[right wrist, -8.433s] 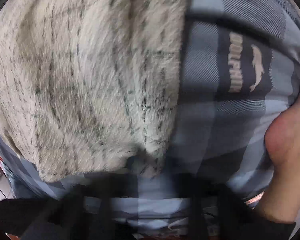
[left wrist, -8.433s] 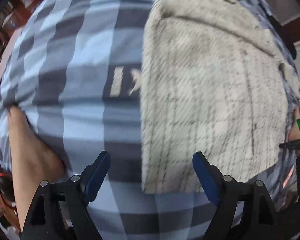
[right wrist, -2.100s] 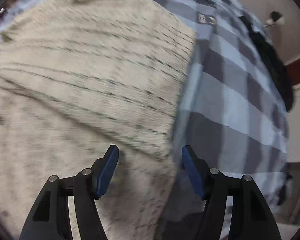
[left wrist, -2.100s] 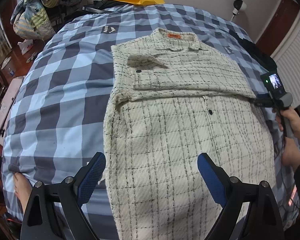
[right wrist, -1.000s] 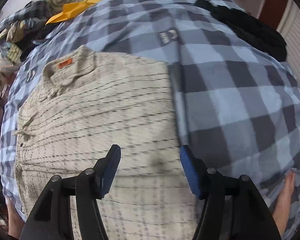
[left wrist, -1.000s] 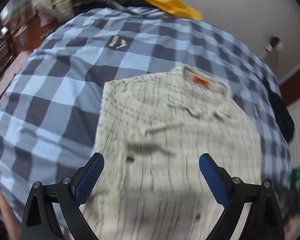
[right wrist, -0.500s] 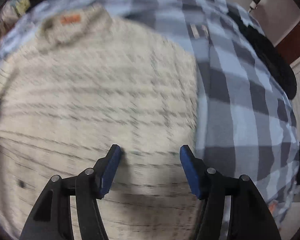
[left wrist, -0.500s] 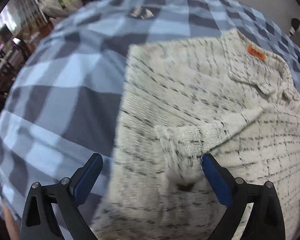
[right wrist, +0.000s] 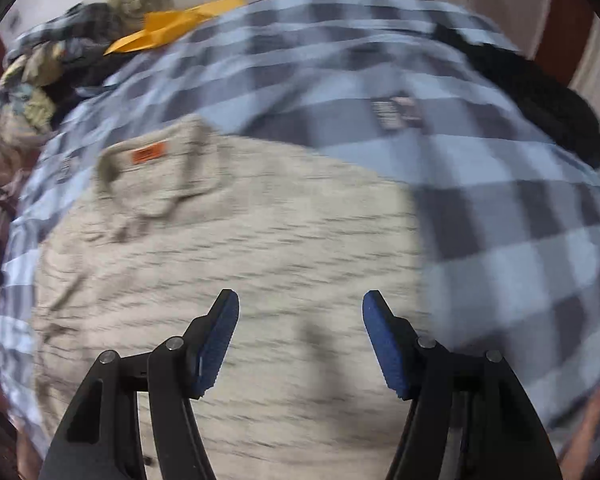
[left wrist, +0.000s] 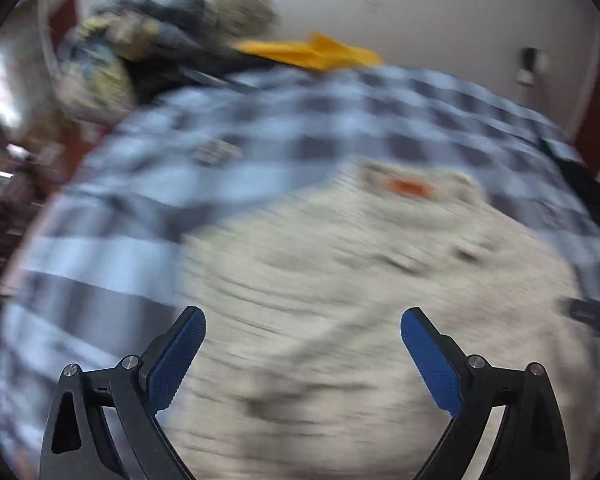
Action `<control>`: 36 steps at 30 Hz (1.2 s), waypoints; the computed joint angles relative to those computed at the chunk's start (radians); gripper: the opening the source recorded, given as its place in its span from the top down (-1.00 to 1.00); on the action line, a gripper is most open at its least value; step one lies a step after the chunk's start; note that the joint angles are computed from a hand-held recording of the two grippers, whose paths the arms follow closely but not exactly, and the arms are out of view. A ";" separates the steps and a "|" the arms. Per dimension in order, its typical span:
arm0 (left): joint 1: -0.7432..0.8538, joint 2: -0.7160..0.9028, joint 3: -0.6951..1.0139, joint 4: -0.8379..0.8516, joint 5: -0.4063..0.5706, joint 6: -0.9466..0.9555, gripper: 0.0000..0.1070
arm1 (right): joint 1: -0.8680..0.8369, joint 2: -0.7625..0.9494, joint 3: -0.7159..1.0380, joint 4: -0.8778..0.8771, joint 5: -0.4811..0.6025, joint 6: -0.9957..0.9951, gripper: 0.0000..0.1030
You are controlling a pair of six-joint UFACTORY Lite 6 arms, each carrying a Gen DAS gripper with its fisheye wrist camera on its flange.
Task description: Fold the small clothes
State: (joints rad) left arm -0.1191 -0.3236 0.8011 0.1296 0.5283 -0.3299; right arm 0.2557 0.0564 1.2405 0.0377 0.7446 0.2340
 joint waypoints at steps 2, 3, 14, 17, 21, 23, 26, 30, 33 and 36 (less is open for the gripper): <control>-0.034 0.063 -0.038 -0.084 -0.070 0.038 -0.86 | 0.079 0.084 0.059 0.015 -0.022 0.001 -0.18; -0.046 0.121 -0.025 -0.063 -0.091 -0.005 -0.86 | 0.118 0.108 0.057 0.009 -0.035 0.007 -0.18; 0.162 0.203 -0.117 0.331 -0.071 -0.321 -0.93 | -0.095 0.280 0.150 -0.348 0.051 0.137 -0.19; 0.163 0.149 -0.086 0.377 0.019 -0.345 -0.93 | -0.308 0.255 0.144 -0.283 0.058 0.082 -0.19; -0.042 0.069 -0.048 0.723 0.213 -0.751 -0.93 | -0.414 0.185 0.132 -0.181 0.039 -0.013 -0.20; -0.180 0.095 0.016 0.800 0.332 -0.896 -0.93 | -0.390 0.146 0.116 -0.117 0.031 -0.045 -0.22; -0.248 0.132 0.084 0.720 0.251 -0.863 -0.93 | -0.269 0.114 0.101 -0.050 0.048 -0.032 -0.22; -0.226 0.217 0.111 0.451 -0.025 -0.629 -0.93 | -0.045 0.170 0.160 0.026 0.053 -0.041 -0.22; -0.236 0.383 0.174 0.347 -0.034 -0.548 -0.93 | 0.073 0.253 0.219 -0.007 0.058 -0.039 -0.22; -0.168 0.486 0.184 0.420 0.036 -0.600 -0.93 | 0.147 0.332 0.257 -0.213 0.084 0.100 -0.22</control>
